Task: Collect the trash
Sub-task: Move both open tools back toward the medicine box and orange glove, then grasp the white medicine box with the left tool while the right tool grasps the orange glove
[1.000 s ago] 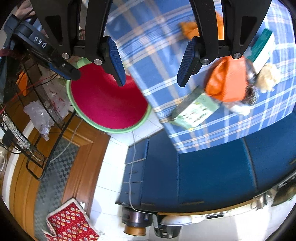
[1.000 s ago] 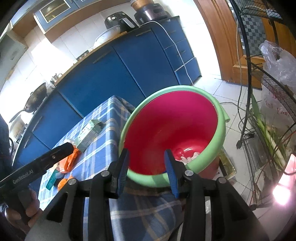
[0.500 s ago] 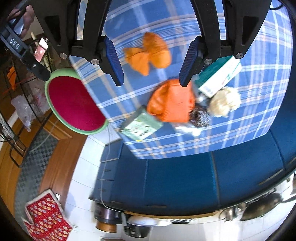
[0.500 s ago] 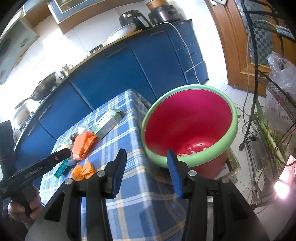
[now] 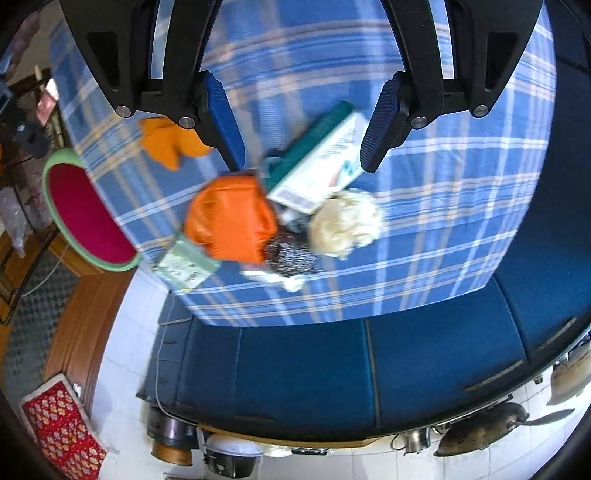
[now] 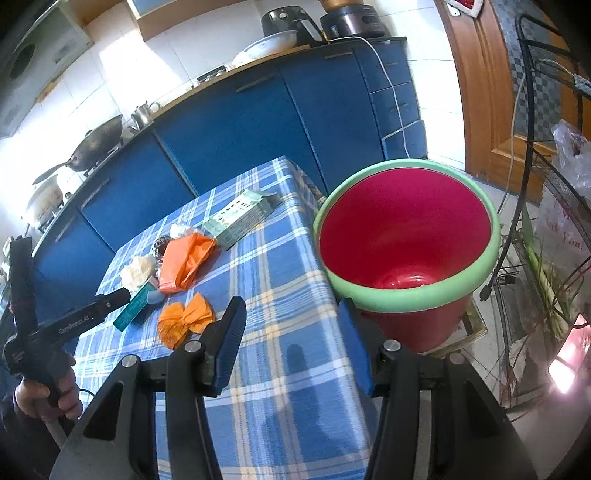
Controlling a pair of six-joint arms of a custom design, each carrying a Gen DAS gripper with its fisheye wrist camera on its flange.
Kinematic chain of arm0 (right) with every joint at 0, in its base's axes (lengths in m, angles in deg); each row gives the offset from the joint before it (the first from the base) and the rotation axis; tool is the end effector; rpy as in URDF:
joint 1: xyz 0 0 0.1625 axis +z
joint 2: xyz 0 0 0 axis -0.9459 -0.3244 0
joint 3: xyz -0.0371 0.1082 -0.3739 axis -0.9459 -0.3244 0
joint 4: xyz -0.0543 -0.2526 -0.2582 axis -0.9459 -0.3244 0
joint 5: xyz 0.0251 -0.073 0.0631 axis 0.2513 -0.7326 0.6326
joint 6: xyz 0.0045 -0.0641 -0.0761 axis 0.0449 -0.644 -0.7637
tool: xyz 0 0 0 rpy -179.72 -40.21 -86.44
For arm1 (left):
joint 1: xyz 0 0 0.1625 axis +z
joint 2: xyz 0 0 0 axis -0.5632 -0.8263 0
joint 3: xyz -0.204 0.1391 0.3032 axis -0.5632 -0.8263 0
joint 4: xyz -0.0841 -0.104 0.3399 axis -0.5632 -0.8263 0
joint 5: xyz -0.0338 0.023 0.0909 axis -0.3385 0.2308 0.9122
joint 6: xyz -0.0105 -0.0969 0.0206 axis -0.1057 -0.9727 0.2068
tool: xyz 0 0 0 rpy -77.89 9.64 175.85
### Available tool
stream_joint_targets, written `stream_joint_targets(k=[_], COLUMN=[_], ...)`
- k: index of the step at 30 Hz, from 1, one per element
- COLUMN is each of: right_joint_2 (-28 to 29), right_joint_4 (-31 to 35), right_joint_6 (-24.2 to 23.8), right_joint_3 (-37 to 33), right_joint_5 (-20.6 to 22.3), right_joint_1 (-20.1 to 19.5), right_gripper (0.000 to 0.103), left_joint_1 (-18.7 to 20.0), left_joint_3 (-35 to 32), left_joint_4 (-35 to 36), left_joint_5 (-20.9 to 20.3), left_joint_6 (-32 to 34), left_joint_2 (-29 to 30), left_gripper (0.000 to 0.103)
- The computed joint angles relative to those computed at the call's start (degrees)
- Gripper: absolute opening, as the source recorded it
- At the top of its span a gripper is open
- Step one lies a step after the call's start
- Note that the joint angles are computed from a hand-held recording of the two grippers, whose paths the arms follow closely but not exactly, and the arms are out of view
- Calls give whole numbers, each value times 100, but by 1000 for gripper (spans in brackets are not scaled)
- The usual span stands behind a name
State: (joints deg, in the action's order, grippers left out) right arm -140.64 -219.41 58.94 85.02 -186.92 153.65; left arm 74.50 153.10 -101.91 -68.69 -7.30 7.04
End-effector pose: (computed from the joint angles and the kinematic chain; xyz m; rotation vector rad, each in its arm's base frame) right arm 0.0561 -0.3823 0.2244 0.0634 -2.4125 1.1592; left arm -0.2410 -0.4807 0.0616 0.5593 2.2880 -0.7692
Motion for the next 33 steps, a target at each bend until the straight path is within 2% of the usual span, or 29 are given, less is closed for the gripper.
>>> stream_joint_targets(k=[5, 8, 10, 16, 23, 32, 33], right_joint_2=[177, 233, 273, 342, 371, 402, 406], right_joint_4=[111, 212, 237, 224, 329, 439, 439], right_joint_6=[90, 136, 131, 137, 161, 138, 134], right_joint_3=[-137, -188, -211, -250, -288, -336, -336], right_joint_5=[-254, -319, -354, -450, -447, -403, -409], right_joint_1=[119, 155, 184, 228, 209, 196, 202], right_gripper=[59, 60, 62, 64, 64, 64, 64], left_joint_1=[248, 397, 491, 720, 801, 730, 728], left_joint_3=[22, -53, -117, -376, -519, -562, -555], left_joint_4=[-64, -79, -108, 341, 530, 296, 254], left_joint_5=[-89, -263, -334, -624, -771, -700, -710], left_joint_6=[107, 330, 487, 706, 793, 1013, 1041], left_joint_2=[-139, -156, -121, -32, 101, 322, 329], left_gripper=[67, 75, 76, 76, 76, 76, 73])
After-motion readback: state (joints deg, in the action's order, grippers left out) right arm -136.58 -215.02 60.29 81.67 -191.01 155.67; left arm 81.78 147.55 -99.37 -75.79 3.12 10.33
